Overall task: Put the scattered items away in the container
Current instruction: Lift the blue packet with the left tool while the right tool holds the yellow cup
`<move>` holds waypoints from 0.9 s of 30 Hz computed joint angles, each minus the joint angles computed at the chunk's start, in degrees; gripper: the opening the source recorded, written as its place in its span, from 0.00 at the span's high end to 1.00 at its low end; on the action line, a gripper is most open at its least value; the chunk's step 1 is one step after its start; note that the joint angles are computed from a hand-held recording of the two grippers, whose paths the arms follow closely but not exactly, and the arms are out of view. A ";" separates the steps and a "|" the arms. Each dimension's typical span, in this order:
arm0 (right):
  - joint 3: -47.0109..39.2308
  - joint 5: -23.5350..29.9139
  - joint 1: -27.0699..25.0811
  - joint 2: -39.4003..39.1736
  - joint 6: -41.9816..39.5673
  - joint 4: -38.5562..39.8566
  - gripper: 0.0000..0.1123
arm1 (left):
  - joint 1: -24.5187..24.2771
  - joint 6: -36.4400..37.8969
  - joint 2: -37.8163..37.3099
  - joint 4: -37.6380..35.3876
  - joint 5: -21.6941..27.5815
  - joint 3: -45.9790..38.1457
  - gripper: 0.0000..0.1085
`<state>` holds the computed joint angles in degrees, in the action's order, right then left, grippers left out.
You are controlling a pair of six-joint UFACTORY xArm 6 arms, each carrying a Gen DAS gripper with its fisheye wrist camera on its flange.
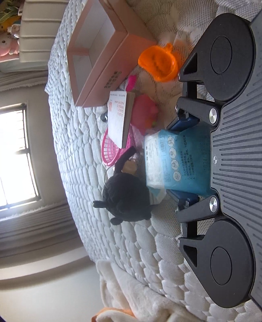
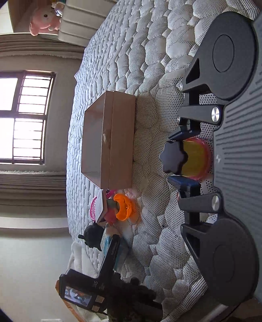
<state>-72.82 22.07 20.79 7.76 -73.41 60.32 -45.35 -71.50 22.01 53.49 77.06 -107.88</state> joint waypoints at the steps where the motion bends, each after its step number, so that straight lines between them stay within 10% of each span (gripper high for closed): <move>1: 0.20 -0.30 0.00 -0.03 -0.09 0.20 0.54 | -0.87 -0.43 -0.99 0.04 -0.99 1.02 0.42; 10: 1.87 -3.18 0.56 -0.84 -4.85 3.45 0.35 | -6.98 2.46 -5.73 -3.68 -14.56 7.20 0.34; 16: 2.04 -3.42 1.13 -0.91 -6.82 4.48 0.29 | -8.38 6.58 -5.38 -4.85 -9.29 6.85 0.14; 23: 3.01 -4.09 1.88 -1.52 -8.85 5.22 0.25 | -9.20 5.33 -8.06 -2.76 2.24 8.93 0.12; 27: 3.32 -3.91 1.87 -1.77 -8.50 4.94 0.24 | -8.00 1.60 -13.15 -5.89 -2.47 14.73 0.10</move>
<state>-69.50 18.16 22.66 5.99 -81.91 65.26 -53.35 -69.90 8.86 47.59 74.60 -93.16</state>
